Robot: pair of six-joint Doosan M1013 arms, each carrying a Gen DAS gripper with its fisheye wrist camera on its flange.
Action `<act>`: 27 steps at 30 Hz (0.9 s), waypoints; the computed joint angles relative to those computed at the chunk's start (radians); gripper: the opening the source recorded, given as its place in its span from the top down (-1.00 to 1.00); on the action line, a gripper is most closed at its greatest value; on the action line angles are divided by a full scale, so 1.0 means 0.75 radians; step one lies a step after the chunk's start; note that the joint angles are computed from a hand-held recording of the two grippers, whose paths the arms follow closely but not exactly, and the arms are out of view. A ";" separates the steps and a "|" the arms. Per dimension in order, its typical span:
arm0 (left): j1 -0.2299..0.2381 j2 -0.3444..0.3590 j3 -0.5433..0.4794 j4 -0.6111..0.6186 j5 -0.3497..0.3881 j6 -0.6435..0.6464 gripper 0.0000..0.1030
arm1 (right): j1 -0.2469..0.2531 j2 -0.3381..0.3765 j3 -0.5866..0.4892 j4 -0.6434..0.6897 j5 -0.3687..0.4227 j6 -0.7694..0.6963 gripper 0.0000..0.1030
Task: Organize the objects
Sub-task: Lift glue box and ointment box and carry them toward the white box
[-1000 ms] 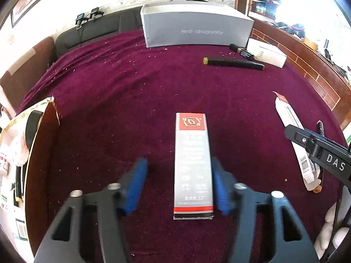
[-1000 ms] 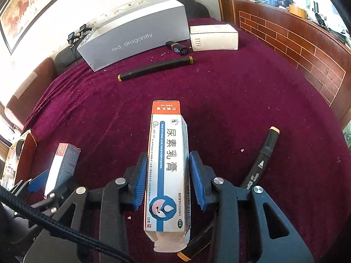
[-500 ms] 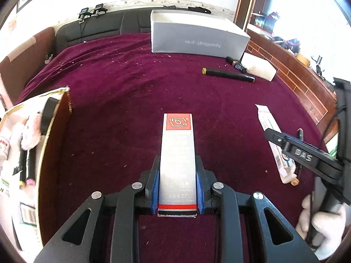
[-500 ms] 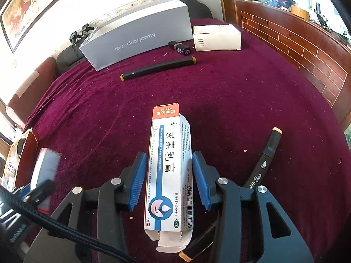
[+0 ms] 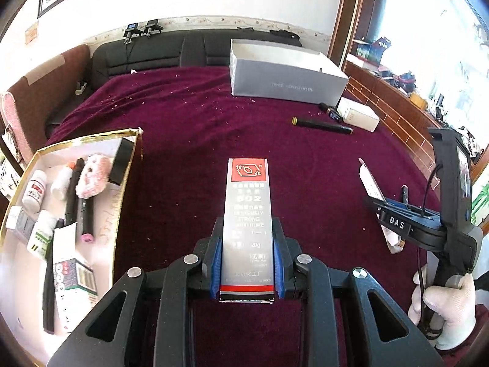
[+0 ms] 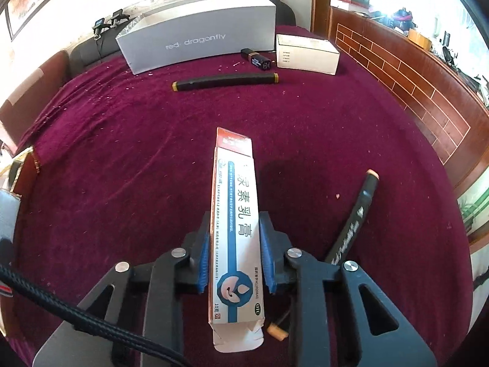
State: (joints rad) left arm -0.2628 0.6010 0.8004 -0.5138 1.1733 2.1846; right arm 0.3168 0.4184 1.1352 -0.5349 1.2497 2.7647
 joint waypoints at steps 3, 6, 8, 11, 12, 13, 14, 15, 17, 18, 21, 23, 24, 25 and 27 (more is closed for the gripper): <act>0.013 -0.012 0.014 -0.028 -0.017 0.017 0.56 | 0.023 -0.008 -0.006 -0.033 0.009 0.002 0.53; 0.025 -0.018 0.021 -0.054 -0.018 0.024 0.56 | 0.039 -0.014 -0.011 -0.041 -0.004 0.005 0.53; 0.032 -0.020 0.023 -0.067 -0.017 0.027 0.56 | 0.044 -0.019 -0.013 -0.042 -0.018 0.007 0.53; 0.041 -0.024 0.030 -0.084 -0.019 0.027 0.56 | 0.052 -0.029 -0.011 -0.032 -0.055 0.009 0.52; 0.044 -0.024 0.031 -0.090 -0.016 0.027 0.56 | 0.055 -0.032 -0.009 -0.029 -0.066 0.014 0.52; 0.048 -0.025 0.033 -0.095 -0.016 0.029 0.56 | 0.058 -0.037 -0.007 -0.025 -0.080 0.020 0.52; 0.051 -0.027 0.036 -0.101 -0.015 0.030 0.56 | 0.061 -0.040 -0.006 -0.024 -0.086 0.024 0.52; 0.053 -0.029 0.040 -0.106 -0.016 0.031 0.56 | 0.063 -0.045 -0.004 -0.019 -0.096 0.028 0.52; 0.058 -0.035 0.051 -0.118 -0.015 0.037 0.56 | 0.068 -0.055 0.002 -0.016 -0.112 0.040 0.52; 0.060 -0.037 0.054 -0.123 -0.013 0.040 0.56 | 0.071 -0.061 0.008 -0.018 -0.120 0.049 0.52; 0.074 -0.043 0.062 -0.158 0.009 0.057 0.56 | 0.080 -0.082 0.031 -0.015 -0.145 0.073 0.52; 0.087 -0.048 0.068 -0.185 0.027 0.070 0.56 | 0.090 -0.095 0.048 -0.020 -0.158 0.093 0.52; 0.096 -0.050 0.071 -0.201 0.039 0.077 0.56 | 0.093 -0.102 0.059 -0.023 -0.165 0.101 0.52; 0.103 -0.052 0.071 -0.213 0.050 0.081 0.56 | 0.099 -0.113 0.074 -0.028 -0.177 0.117 0.52; 0.123 -0.053 0.069 -0.245 0.077 0.091 0.56 | 0.110 -0.147 0.118 -0.052 -0.208 0.171 0.52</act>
State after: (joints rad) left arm -0.1704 0.5608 0.8521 -0.6977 1.2306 2.2532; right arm 0.3996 0.3083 1.2234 -0.5737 1.0936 2.8926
